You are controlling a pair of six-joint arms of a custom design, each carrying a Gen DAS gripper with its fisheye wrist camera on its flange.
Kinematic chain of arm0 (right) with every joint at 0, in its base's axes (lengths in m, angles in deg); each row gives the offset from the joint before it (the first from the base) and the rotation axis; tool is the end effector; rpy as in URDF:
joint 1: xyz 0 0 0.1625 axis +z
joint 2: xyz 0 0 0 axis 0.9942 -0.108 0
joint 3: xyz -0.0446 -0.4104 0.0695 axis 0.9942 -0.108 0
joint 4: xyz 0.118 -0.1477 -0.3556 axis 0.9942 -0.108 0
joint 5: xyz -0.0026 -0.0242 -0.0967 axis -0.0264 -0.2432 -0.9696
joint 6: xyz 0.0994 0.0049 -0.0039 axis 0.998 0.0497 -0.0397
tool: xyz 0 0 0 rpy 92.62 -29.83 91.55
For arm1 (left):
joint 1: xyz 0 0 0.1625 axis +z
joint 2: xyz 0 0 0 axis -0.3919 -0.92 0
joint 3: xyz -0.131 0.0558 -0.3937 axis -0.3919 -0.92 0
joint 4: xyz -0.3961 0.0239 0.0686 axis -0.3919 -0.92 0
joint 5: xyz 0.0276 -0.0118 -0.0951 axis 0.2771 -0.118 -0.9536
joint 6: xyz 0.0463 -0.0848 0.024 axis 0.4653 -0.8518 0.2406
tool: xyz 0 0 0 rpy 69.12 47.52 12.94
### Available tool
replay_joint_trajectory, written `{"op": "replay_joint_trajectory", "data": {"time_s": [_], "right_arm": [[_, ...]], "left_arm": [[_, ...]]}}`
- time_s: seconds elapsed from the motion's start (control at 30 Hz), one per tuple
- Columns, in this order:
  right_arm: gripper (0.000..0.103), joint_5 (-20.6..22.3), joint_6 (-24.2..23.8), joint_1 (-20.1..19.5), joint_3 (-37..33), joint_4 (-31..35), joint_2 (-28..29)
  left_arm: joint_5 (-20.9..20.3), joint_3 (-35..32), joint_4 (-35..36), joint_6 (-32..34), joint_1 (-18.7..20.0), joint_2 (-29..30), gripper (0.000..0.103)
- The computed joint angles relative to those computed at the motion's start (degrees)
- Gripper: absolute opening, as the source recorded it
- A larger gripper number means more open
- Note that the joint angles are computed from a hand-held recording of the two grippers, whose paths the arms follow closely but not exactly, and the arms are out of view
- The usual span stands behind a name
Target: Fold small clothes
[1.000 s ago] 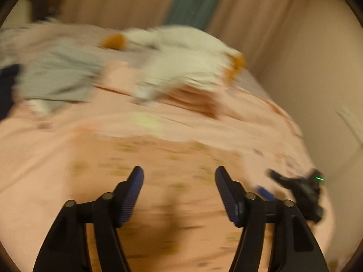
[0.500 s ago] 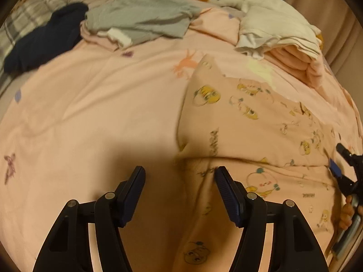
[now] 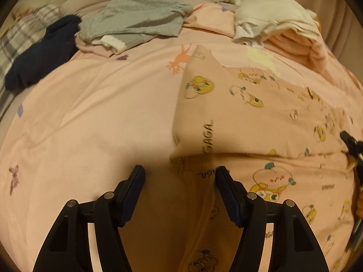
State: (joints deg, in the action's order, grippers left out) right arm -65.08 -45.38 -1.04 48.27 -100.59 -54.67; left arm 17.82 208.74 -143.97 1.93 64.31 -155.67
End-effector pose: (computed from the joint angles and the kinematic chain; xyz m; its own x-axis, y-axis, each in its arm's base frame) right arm 0.0971 -0.5061 0.1705 -0.9756 -0.0394 -0.2159 0.0816 0.8482 -0.5233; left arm -0.1525 -0.4191 0.2388 -0.7203 -0.2281 -0.6550 0.2050 0.8321 -0.5153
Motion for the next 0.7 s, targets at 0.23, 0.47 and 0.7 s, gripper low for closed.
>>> {"op": "replay_joint_trajectory", "data": {"time_s": [0.23,0.47,0.7], "right_arm": [[0.003,10.4,2.3,-3.4,3.5,-9.0,-2.3],[0.007,8.3,0.4,-3.4,2.8,-1.3,-6.2],[0.041,-5.9,4.2,2.3,-2.4,13.1,-4.4]], "left_arm": [[2.6,-0.2,3.5,-2.2,-0.4,0.0,0.065],[3.9,-3.7,15.3,-9.4,-1.1,2.3,0.064],[2.1,-3.0,11.3,-8.3,0.3,0.9,0.069]]}}
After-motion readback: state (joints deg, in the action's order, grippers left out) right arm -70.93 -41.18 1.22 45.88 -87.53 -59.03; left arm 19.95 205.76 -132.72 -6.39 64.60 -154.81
